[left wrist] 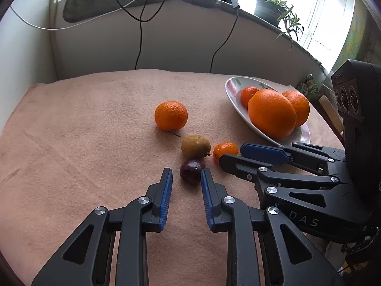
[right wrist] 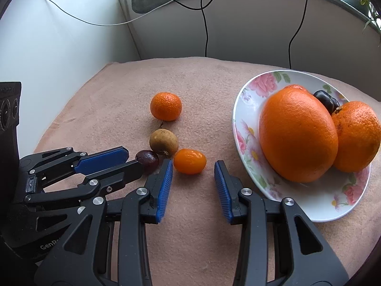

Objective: Organize fruits
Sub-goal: 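Close the right gripper on the small orange while the left gripper grasps a dark plum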

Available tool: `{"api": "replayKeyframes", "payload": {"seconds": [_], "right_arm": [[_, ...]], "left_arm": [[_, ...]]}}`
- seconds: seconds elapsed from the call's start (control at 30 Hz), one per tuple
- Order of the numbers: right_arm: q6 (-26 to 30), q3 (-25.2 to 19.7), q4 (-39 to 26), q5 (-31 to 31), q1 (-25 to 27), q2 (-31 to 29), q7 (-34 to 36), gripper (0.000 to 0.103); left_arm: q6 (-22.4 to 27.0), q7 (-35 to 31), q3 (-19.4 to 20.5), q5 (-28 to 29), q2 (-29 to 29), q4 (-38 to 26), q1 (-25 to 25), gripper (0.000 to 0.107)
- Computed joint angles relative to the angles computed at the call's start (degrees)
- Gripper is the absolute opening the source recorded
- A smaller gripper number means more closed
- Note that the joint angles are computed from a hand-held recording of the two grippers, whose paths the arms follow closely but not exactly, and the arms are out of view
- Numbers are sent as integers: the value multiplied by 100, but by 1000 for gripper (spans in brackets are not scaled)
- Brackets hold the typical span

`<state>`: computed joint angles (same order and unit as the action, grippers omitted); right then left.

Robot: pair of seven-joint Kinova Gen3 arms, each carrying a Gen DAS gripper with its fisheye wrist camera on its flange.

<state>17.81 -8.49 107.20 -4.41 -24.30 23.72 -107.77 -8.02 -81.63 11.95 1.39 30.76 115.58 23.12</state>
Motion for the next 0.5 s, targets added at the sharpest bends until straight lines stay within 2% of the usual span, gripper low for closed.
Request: {"api": "replayKeyframes", "payload": {"seconds": [0.1,0.3,0.37,0.43,0.5], "right_arm": [[-36,101,28,41,-95,2,-118,37],[10,-37,-56,47,21,54,-6,35],[63,-131,-115,2,105,99,109,35],[100,-30,-168,55,-12,128,83,34],[118,3,-209,79,-52,159,78,32]], "left_arm": [[87,-38,139,-108,50,-97,-113,22],[253,31,1415,-563,337,-208,-1372,21],[211,30,1493,-603,319,-150,-1452,22],[189,31,1306,-575,259,-126,-1280,21],[171,29,1347,-616,277,-117,-1332,21]]}}
